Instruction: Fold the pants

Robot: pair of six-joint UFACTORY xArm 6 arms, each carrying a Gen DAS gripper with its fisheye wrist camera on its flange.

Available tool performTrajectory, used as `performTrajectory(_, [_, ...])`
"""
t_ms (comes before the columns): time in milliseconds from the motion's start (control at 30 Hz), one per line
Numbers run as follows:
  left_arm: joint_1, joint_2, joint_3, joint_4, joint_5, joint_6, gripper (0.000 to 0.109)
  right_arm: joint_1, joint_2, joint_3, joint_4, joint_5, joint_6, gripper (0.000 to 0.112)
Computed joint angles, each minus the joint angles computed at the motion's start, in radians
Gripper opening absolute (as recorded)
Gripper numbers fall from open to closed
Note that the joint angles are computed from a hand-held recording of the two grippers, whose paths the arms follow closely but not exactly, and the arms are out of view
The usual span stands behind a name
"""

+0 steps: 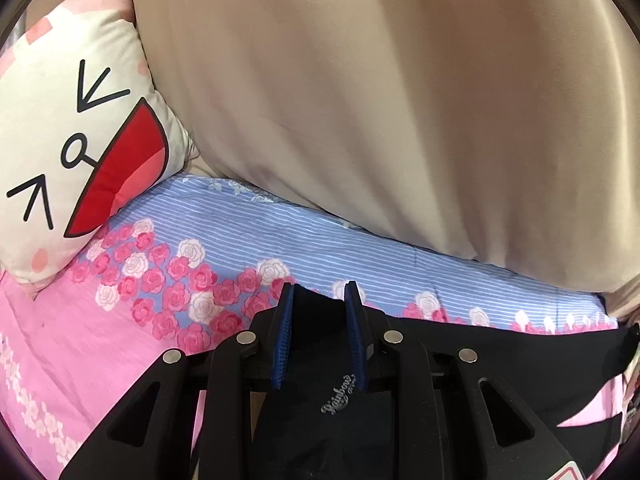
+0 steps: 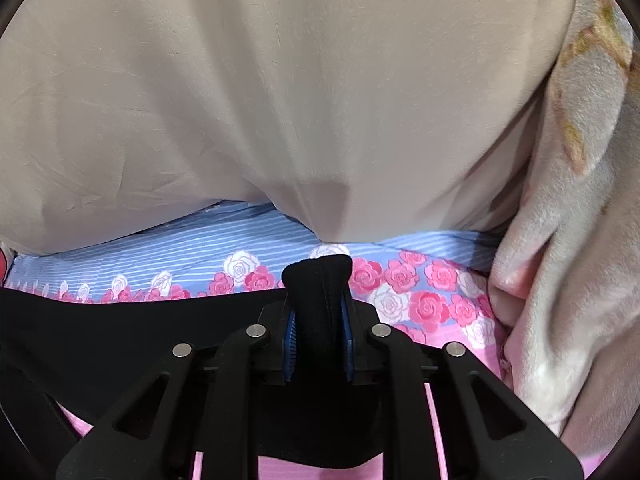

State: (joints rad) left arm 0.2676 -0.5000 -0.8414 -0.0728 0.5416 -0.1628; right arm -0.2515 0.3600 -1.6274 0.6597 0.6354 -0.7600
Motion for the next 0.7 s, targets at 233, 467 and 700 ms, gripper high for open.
performTrajectory(233, [-0.035,-0.154,0.061,-0.01,0.036,-0.006,0.022,-0.008,-0.097,0.094,0.109,-0.008,-0.095,0.016])
performTrajectory(467, [-0.061,-0.486,0.179,-0.061,0.153,0.054,0.022,-0.049,-0.214,0.194,0.234,0.02,-0.207,0.016])
performTrajectory(700, [-0.128,-0.92,0.339,-0.015,0.459,0.025,0.021,-0.093,-0.338,0.325,0.312,0.046,-0.3,0.016])
